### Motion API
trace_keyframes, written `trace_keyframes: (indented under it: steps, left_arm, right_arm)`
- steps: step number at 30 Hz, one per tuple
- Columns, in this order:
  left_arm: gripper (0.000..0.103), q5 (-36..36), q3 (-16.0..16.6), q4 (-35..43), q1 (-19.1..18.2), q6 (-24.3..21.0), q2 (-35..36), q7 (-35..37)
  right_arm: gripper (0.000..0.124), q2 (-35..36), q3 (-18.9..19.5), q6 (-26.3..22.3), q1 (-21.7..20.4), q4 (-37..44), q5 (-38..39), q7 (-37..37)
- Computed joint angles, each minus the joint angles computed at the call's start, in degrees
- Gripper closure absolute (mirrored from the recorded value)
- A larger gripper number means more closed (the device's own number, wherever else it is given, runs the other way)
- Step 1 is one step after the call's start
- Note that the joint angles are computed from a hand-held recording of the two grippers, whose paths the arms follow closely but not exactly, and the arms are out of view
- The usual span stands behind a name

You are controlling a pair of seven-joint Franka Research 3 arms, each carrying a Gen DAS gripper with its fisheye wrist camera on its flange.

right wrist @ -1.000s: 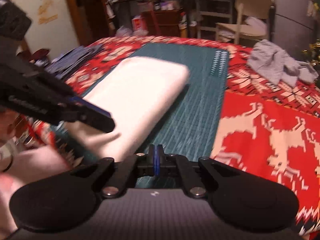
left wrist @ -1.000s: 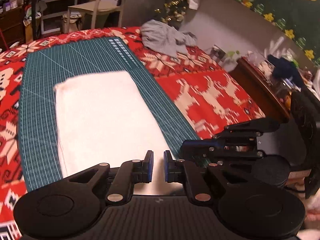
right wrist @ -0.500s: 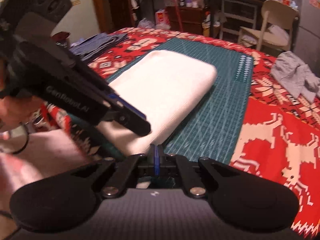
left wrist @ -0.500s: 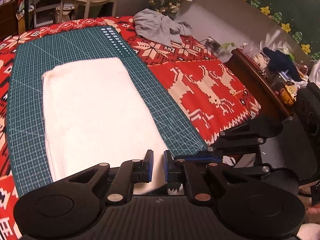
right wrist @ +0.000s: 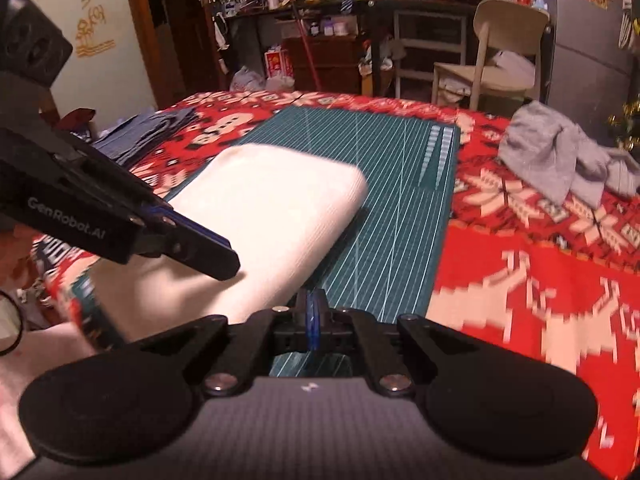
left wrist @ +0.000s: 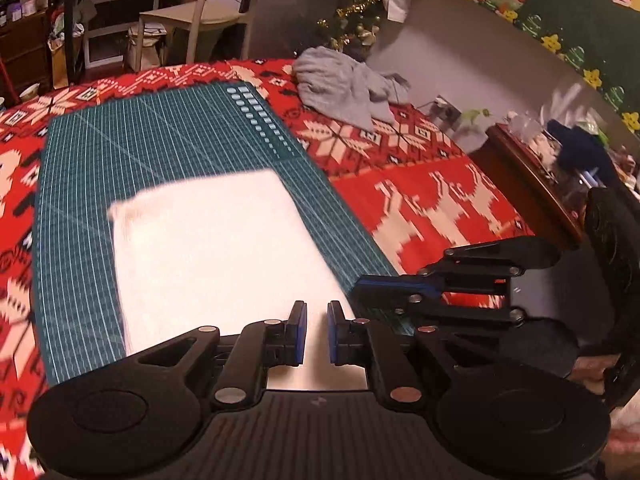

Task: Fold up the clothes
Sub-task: 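Push the vest's side with the right gripper while the left gripper pulls back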

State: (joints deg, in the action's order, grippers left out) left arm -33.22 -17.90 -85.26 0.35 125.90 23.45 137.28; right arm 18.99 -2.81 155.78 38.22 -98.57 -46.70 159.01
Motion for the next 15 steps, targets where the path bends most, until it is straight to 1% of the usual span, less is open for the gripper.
trace_keyframes:
  steps: [4,10,15]
  left_arm:
    - [0.093,1.61,-0.04,3.18,-0.7,-1.12,2.24,-1.52]
    - [0.093,1.86,-0.58,2.48,-0.19,-2.03,1.85,0.15]
    - [0.093,2.03,-0.56,4.24,-0.53,-2.17,2.92,-0.48]
  right_arm:
    - [0.123,1.5,-0.21,0.68,-0.58,1.66,1.28,-2.26]
    - [0.123,1.29,-0.34,1.57,-0.69,1.27,3.46,-6.06]
    - [0.123,1.12,-0.32,2.23,-0.87,0.97,5.35,-9.32]
